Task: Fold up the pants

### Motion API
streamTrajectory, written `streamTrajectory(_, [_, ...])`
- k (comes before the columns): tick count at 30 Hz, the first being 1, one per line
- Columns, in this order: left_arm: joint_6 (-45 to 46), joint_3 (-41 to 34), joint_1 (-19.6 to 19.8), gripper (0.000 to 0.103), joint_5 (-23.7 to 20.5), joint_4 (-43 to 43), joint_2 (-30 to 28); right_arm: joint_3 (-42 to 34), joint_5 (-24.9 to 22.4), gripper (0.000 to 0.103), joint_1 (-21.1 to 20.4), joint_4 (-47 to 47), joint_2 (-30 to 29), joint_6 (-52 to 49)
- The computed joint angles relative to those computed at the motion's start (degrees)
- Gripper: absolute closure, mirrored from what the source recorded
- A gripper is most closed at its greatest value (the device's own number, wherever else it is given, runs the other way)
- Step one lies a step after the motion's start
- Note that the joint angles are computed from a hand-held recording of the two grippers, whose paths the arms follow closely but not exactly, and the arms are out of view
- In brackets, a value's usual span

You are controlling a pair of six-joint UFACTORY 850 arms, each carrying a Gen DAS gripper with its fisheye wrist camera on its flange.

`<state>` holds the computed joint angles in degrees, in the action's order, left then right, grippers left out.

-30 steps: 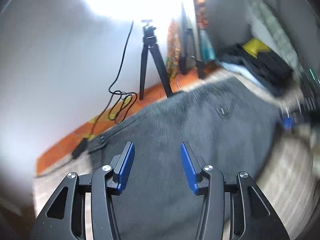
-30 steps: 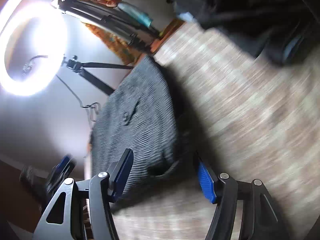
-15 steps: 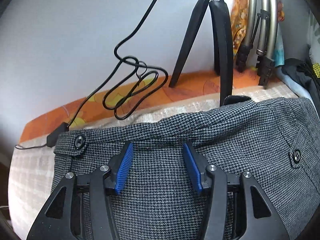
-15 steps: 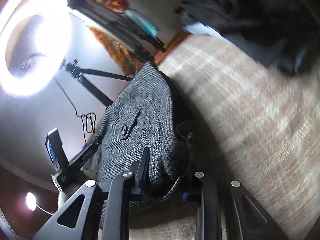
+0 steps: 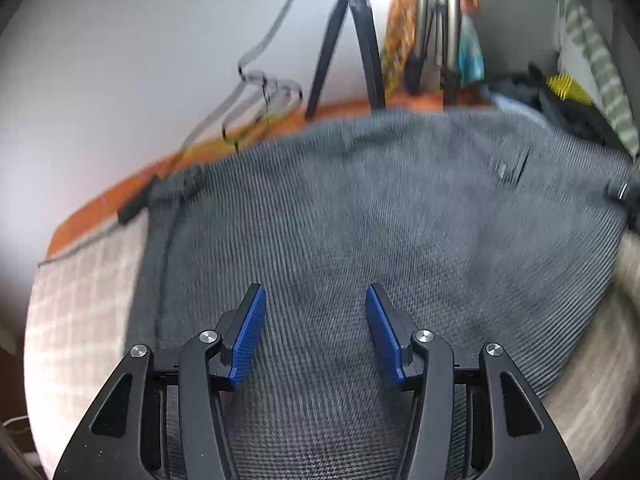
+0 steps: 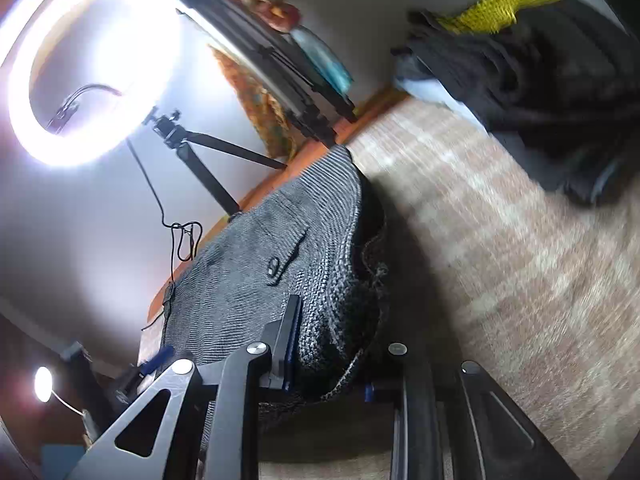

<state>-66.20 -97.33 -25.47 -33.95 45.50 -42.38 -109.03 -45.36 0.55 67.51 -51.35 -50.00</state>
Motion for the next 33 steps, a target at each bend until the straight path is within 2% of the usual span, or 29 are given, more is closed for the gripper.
streamTrajectory(3, [-7.9,2.5,-0.3,0.046,2.1,7.1,0.5,1.9,2.2,0.080,0.9,0.4,2.7,-3.9])
streamTrajectory(6, [-4.9,2.8,0.1,0.047,3.1,2.7,1.4,3.5,4.2,0.081,1.8,0.4,5.0,-7.6])
streamTrajectory(10, [-11.6,10.2,0.6,0.047,6.9,6.2,8.4,5.4,6.1,0.081,3.1,0.5,8.2,-13.0])
streamTrajectory(12, [-21.7,16.5,1.1,0.047,8.1,13.7,14.2,7.2,7.8,0.081,4.0,1.1,10.2,-16.7])
streamTrajectory(17, [-42.0,28.2,3.5,0.047,5.5,27.1,26.0,10.8,11.8,0.081,8.5,2.1,14.6,-26.6])
streamTrajectory(23, [-60.7,40.1,7.6,0.049,3.7,35.8,37.0,12.3,17.2,0.081,16.1,-2.0,16.8,-32.5])
streamTrajectory(26, [-65.8,42.3,8.9,0.049,2.4,38.3,39.1,12.7,19.0,0.081,20.2,-7.2,16.6,-32.2])
streamTrajectory(33, [-67.6,44.2,10.4,0.049,2.3,39.3,40.2,13.9,22.1,0.083,28.7,-21.3,14.0,-29.2])
